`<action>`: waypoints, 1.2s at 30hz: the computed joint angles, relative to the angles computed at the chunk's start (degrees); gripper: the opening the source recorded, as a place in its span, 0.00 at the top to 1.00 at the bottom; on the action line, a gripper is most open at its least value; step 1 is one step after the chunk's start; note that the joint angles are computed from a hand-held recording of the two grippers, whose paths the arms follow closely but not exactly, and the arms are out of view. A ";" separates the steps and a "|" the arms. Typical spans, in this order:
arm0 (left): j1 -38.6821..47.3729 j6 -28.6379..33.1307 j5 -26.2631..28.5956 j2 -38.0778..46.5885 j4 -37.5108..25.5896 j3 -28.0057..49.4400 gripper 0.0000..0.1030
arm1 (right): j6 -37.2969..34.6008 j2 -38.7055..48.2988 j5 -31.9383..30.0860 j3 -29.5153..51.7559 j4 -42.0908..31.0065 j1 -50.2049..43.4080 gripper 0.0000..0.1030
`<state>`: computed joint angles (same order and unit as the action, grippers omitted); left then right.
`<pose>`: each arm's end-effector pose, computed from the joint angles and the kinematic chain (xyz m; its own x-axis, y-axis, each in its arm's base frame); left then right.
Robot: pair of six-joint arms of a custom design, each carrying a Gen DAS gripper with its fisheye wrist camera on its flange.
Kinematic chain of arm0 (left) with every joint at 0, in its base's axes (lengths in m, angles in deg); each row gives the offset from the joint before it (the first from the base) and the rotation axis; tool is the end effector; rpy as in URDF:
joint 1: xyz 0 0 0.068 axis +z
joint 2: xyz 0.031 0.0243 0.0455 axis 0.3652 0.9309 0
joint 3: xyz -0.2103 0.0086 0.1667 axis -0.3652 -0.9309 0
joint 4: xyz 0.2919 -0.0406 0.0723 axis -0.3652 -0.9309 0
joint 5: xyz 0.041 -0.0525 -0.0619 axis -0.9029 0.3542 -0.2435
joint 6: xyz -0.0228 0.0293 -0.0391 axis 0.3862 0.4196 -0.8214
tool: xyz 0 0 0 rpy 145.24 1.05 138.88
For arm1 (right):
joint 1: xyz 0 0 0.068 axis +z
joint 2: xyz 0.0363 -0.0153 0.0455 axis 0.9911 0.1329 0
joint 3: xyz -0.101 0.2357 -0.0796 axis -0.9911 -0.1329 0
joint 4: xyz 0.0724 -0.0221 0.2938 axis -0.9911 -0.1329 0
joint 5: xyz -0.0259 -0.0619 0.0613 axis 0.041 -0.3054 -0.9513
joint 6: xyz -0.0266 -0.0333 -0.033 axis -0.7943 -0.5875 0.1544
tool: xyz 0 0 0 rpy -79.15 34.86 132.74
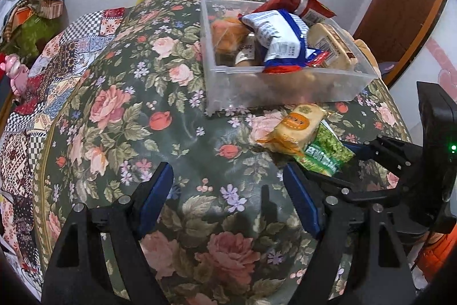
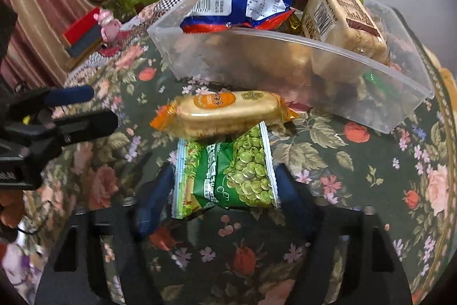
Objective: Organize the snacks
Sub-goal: 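Grasp the yellow cake with the left tool while the right tool grasps the green pea bag, then carry the yellow cake and pea bag over the box and release them inside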
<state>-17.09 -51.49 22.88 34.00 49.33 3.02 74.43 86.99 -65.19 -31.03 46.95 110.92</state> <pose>0.2304 -0.1759 0.1853 -0.8400 0.0754 -0.5373 0.1724 0.9761 -0.1326 0.2072 0.1166 0.1026 -0.7384 -0.3204 -0.5933 -0.4725 0.8736 0.1163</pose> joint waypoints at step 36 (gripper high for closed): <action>-8.19 1.33 0.55 13.81 8.36 7.70 0.64 | -8.13 -23.38 -15.91 -7.95 -14.29 -27.52 0.59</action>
<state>-25.28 -50.16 23.42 47.81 57.69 10.72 66.30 63.60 -81.10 -38.98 32.67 83.40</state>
